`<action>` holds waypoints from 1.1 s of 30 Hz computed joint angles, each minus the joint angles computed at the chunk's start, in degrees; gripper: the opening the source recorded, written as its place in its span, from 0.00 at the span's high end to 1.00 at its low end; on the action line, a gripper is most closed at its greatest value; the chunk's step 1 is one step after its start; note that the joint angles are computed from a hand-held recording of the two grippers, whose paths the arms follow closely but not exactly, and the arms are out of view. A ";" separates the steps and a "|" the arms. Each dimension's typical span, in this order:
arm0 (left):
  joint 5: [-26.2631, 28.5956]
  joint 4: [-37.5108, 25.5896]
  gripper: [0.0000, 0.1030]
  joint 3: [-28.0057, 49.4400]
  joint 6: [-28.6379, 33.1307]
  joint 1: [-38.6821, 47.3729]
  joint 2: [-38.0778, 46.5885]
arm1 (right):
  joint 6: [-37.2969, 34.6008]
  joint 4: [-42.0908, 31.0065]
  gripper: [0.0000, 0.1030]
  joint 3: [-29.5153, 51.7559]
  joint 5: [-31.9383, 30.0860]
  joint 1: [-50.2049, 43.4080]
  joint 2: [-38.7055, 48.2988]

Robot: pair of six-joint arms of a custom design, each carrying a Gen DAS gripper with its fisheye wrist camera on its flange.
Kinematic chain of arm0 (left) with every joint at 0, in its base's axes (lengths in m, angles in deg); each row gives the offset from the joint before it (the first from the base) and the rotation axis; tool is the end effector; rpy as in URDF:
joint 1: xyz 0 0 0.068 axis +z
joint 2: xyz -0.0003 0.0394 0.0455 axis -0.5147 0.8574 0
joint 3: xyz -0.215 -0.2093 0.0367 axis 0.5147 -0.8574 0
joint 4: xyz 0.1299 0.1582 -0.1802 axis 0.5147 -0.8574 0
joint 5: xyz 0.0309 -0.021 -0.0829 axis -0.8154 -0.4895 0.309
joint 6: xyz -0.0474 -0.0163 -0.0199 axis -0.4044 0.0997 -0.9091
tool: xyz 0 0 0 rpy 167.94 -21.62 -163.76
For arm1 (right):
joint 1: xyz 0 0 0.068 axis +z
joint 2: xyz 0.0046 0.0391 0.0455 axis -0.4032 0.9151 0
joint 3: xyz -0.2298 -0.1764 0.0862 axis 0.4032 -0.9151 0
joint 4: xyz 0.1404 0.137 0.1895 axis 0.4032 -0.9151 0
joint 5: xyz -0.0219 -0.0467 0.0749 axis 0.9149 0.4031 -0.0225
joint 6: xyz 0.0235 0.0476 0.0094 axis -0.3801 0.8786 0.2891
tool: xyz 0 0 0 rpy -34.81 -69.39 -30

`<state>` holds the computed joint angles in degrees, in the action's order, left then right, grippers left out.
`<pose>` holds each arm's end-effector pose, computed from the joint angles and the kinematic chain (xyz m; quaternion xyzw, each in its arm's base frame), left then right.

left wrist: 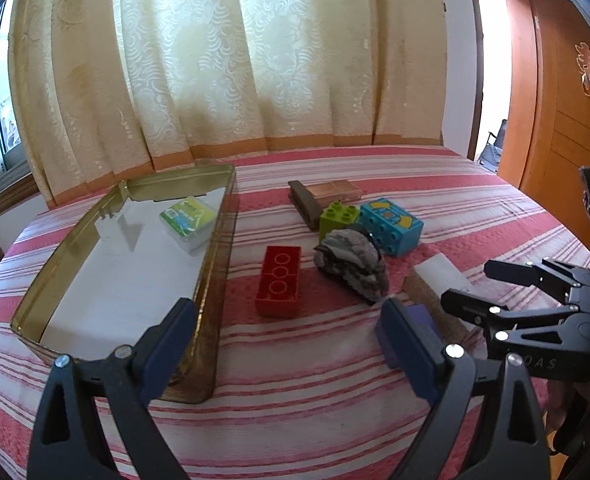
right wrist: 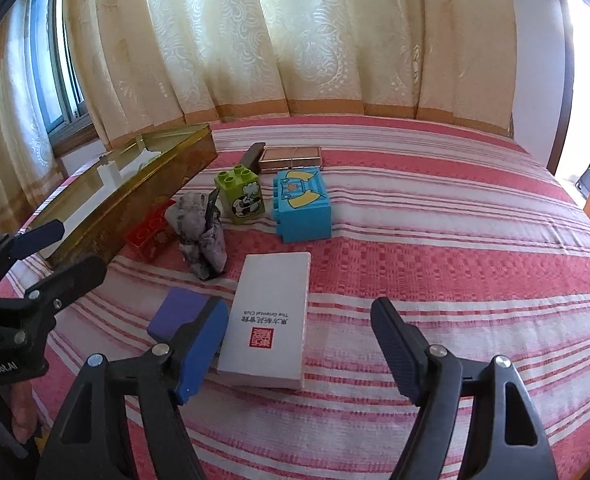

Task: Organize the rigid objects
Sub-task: 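Grasp the white Oriental Club box with the right gripper while the left approaches the purple block, then grasp the purple foam block with the left gripper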

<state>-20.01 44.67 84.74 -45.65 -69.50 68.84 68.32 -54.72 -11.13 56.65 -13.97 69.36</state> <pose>0.2113 -0.1408 0.2032 -0.0598 0.8889 0.0460 0.4518 0.2872 0.0599 0.1790 -0.2177 0.8945 0.1301 0.3681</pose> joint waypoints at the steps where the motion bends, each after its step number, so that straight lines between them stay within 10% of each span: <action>1: 0.18 0.11 0.08 0.13 0.00 -0.01 0.30 | 0.08 -0.25 0.26 0.23 0.02 0.20 0.01; 6: 0.62 0.42 0.08 1.09 0.29 -0.45 2.44 | 0.43 -1.35 0.28 2.12 0.85 1.88 1.43; 14: 2.50 0.36 0.08 3.28 0.93 -0.83 5.71 | -1.36 -4.18 0.58 4.52 1.26 2.10 5.19; 33: 9.08 -5.56 0.08 12.38 1.35 -1.34 15.49 | -0.25 -0.35 0.58 2.75 -3.26 -6.09 4.37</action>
<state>-10.93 39.11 97.12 -44.30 -70.85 84.33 68.07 -55.07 -8.38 53.40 -20.05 73.73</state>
